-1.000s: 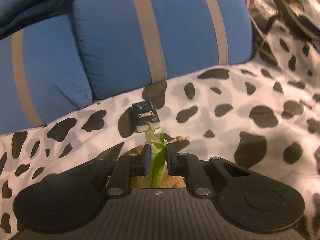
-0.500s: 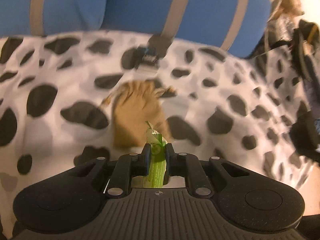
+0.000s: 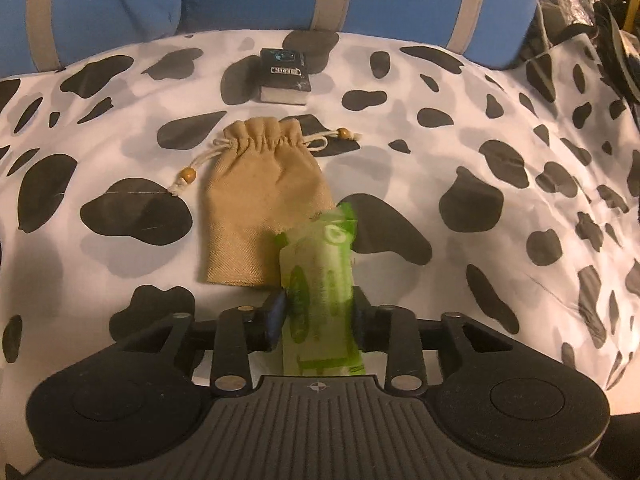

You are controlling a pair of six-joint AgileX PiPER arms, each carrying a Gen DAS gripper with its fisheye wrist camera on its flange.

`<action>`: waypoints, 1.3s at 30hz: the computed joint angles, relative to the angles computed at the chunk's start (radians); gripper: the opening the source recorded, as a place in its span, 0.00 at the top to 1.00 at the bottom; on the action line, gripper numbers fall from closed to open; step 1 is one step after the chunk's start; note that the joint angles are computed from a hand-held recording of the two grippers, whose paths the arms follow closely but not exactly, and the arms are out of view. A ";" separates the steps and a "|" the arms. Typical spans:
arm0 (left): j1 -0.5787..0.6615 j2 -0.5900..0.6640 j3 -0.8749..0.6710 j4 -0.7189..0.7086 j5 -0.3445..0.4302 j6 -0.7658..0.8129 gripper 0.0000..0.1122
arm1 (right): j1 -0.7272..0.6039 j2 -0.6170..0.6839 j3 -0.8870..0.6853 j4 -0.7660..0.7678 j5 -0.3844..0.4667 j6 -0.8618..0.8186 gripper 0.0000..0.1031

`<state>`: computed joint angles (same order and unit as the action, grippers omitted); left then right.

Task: Organize soft objects
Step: 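Lift the wipes packet with the left tool while the right tool holds the foam block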

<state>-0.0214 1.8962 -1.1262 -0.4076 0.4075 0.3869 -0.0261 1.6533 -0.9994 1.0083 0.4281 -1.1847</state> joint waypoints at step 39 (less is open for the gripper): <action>0.216 0.049 0.005 -0.539 0.150 0.245 0.35 | 0.021 -0.013 0.020 -0.001 -0.007 -0.043 0.13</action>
<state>0.1950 1.9449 -1.1208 -0.9471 0.5579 0.6320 -0.0052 1.6406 -0.9790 1.0071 0.4207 -1.2274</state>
